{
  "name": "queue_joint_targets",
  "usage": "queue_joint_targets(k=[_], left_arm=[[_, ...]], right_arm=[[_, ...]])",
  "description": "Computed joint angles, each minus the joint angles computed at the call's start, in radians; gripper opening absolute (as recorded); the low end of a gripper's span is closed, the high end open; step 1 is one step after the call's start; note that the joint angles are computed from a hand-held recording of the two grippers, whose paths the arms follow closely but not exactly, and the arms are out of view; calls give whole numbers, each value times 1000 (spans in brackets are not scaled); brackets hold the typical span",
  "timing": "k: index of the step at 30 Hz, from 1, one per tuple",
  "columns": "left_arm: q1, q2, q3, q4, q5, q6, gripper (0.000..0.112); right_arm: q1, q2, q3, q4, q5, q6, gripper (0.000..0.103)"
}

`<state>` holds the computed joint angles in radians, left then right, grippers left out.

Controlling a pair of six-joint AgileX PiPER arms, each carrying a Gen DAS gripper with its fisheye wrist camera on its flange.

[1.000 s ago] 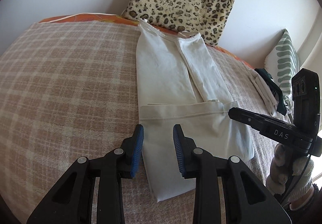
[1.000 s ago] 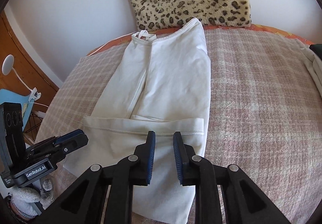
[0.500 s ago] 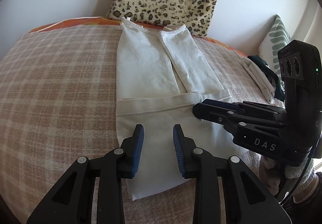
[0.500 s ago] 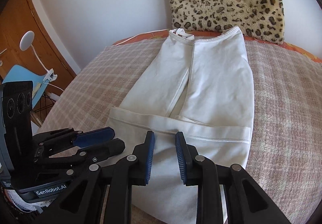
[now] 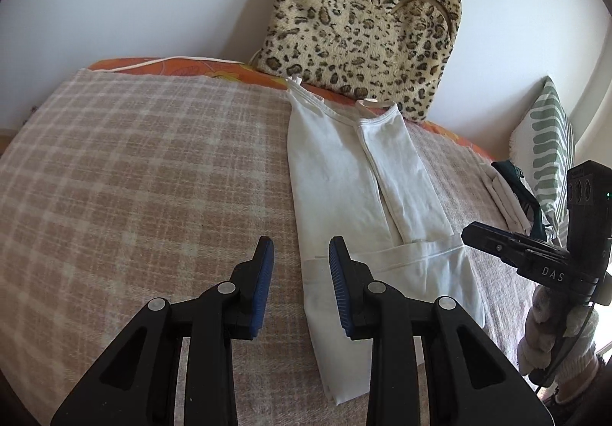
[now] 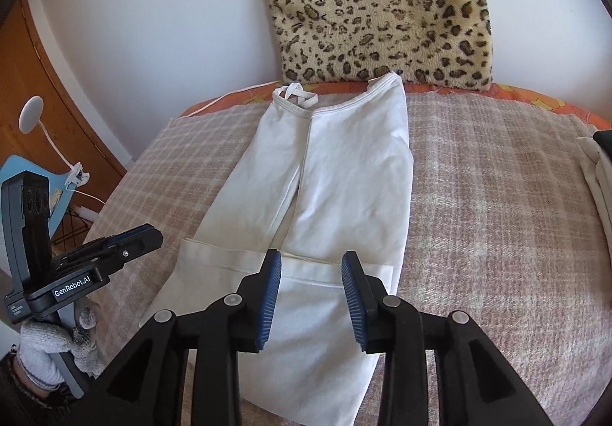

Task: Fold small clothes
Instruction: 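Move both grippers to the strap end and grasp the straps with both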

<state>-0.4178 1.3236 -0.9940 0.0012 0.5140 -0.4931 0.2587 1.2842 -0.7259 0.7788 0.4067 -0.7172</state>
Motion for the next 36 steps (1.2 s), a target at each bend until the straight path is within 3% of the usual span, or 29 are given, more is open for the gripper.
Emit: queue_joint_targets(k=[2,3,6,12,16,22,29,30,31,32,36], left_arm=[[70,15,-26,-177,3,164,32],[95,28,-43,-233,8,223,41],[152,89,-109,-367,39,386,49],[251,261,-250,-642,90,631,49],[285,394,-374,-696,115,631,49],[291,566,-569,-687,166,618,49],[309,664,-648,-826,185,712,46],[309,671,-651,-840,184,732,41],[306,679,-657,-844,183,748,33],[298,682,-661,-820,173,738,9],[283,673,-645,-757,118,684,4]], right_arm=[[-65,0,-18,67,42,-59,40],[-102,6,-30,103,70,-93,44],[-182,56,-98,150,156,-164,63],[-259,247,-296,185,274,-189,63],[-252,403,-484,171,349,-100,60],[-211,580,-709,114,394,39,57],[-216,682,-805,162,448,28,27],[-219,692,-814,168,460,26,17],[-219,692,-810,170,452,22,15],[-221,693,-806,178,448,15,13],[-238,691,-782,206,433,6,8]])
